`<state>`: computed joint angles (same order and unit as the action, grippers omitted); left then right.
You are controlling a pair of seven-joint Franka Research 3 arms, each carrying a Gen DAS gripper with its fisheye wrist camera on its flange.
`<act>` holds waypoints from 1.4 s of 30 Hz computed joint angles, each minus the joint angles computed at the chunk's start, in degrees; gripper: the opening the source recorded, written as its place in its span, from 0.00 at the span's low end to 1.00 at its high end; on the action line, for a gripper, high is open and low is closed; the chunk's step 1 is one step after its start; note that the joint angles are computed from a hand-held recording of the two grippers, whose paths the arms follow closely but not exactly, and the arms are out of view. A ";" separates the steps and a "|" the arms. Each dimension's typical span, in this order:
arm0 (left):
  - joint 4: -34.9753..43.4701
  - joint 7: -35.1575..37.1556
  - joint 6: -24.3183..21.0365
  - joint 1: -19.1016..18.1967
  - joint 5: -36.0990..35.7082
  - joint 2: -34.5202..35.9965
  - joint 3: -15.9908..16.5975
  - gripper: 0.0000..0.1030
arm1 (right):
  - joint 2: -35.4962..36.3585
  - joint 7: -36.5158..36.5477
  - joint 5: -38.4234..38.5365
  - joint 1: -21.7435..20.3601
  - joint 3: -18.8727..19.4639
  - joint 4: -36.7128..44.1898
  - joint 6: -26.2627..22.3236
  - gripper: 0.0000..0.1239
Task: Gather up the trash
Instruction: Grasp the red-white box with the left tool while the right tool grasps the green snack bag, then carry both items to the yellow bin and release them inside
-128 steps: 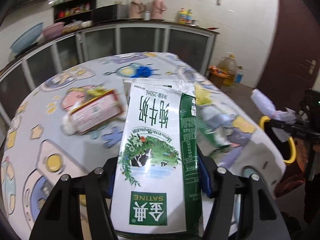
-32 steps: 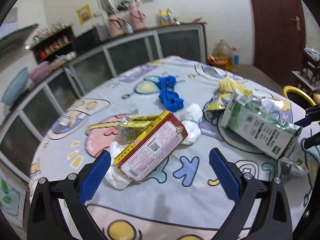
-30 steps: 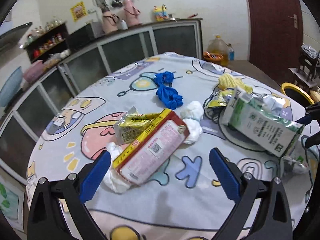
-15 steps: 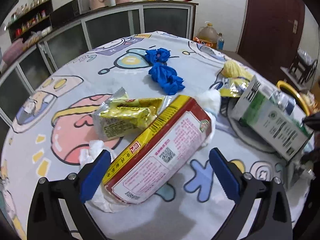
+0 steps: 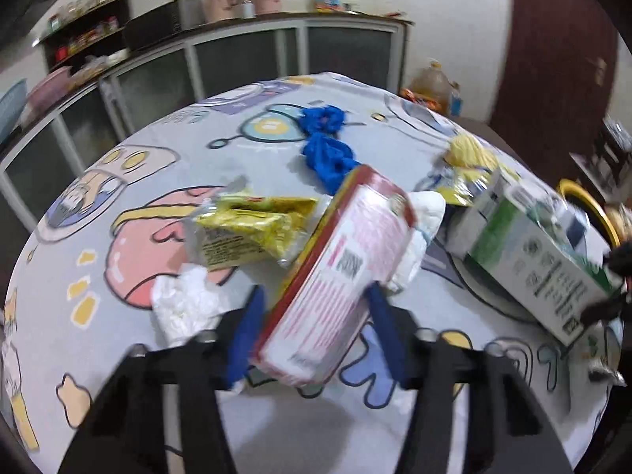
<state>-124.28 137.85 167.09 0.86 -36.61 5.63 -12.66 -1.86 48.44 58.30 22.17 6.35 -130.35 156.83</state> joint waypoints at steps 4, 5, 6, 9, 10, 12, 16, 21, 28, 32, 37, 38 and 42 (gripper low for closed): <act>-2.01 2.12 0.89 -0.01 -4.78 -2.52 -0.10 0.08 | -2.62 -4.94 4.68 0.49 -0.32 -1.51 0.60 0.18; -2.87 3.15 1.05 -0.29 -6.75 -3.78 0.20 0.08 | -3.10 -5.49 5.20 0.57 -0.52 -1.72 0.44 0.18; -3.24 3.17 0.48 -0.78 -7.23 -4.49 0.93 0.08 | -3.96 -6.48 6.04 0.71 -0.69 -2.19 0.74 0.18; -4.60 -4.13 -0.38 -2.20 0.30 -5.71 3.15 0.09 | -5.30 -7.39 7.02 0.98 -1.32 -3.01 0.69 0.18; -4.34 -6.42 -1.79 -2.40 2.37 -5.75 3.77 0.13 | -5.76 -7.31 7.03 1.07 -1.34 -3.44 1.05 0.18; -4.21 -8.67 -3.13 -2.84 5.12 -6.14 4.45 0.13 | -6.91 -8.08 7.50 1.52 -1.46 -4.35 1.37 0.18; -4.70 -6.13 -2.78 -4.53 1.85 -7.70 5.10 0.08 | -9.20 -9.64 8.92 2.18 -2.10 -6.01 1.06 0.18; -5.78 -3.19 -1.66 -7.00 -3.99 -10.18 6.70 0.07 | -11.87 -10.47 9.67 2.56 -3.16 -7.87 1.72 0.18; -9.80 1.79 -1.05 -12.12 -11.43 -17.43 9.65 0.07 | -16.12 -12.64 12.01 2.47 -5.09 -11.10 2.60 0.18; -11.54 0.15 0.56 -15.54 -9.87 -20.00 10.77 0.07 | -18.83 -13.78 13.65 1.87 -6.58 -13.53 3.37 0.18; -10.79 0.01 1.19 -21.37 -10.10 -20.75 12.47 0.07 | -23.11 -14.37 14.94 0.03 -8.92 -17.11 4.37 0.18; -10.04 0.35 0.98 -22.63 -10.61 -20.47 12.64 0.07 | -23.80 -14.35 14.98 -0.34 -9.27 -17.62 4.65 0.18; -7.11 0.99 0.29 -25.28 -11.13 -18.63 11.61 0.07 | -28.19 -13.40 14.29 -2.76 -10.91 -21.30 7.35 0.18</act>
